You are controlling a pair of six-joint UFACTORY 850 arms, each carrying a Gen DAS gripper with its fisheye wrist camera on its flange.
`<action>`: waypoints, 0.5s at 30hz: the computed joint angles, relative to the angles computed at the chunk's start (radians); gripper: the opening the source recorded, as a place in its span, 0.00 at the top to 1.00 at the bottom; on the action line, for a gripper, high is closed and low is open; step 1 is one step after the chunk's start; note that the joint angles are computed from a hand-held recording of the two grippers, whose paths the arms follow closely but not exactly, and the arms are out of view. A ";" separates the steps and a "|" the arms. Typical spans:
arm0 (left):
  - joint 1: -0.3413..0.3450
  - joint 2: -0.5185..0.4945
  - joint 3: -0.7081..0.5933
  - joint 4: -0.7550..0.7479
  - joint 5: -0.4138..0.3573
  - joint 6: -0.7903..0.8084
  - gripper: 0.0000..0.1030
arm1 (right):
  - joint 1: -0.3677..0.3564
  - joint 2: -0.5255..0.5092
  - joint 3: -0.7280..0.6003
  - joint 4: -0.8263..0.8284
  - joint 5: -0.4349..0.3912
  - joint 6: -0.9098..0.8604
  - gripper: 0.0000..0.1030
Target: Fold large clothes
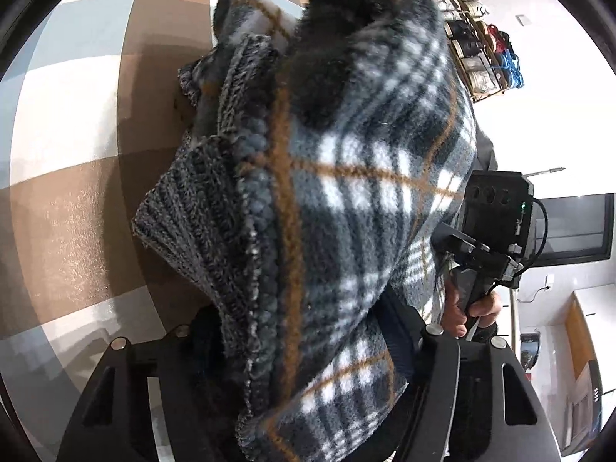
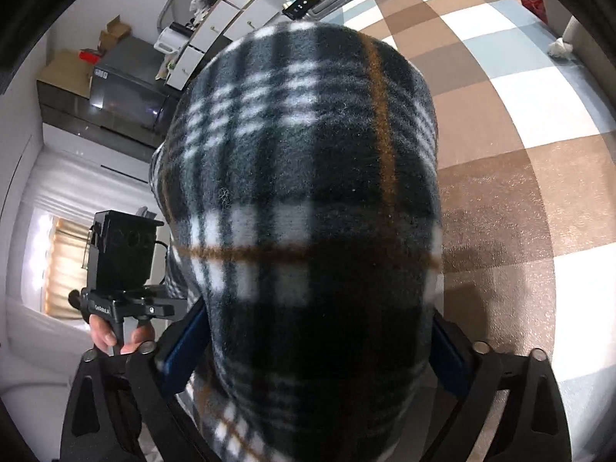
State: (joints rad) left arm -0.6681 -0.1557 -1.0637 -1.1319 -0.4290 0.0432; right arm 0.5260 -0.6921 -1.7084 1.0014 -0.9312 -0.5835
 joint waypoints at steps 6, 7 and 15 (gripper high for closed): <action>-0.023 0.008 -0.043 0.130 -0.011 -0.100 0.62 | 0.007 0.088 0.076 0.002 0.059 -0.071 0.28; -0.032 0.014 -0.043 0.127 -0.011 -0.094 0.64 | 0.005 0.098 0.085 0.012 0.058 -0.085 0.28; -0.047 0.016 -0.014 0.014 0.040 -0.019 0.64 | 0.006 0.108 0.112 0.018 0.050 -0.091 0.28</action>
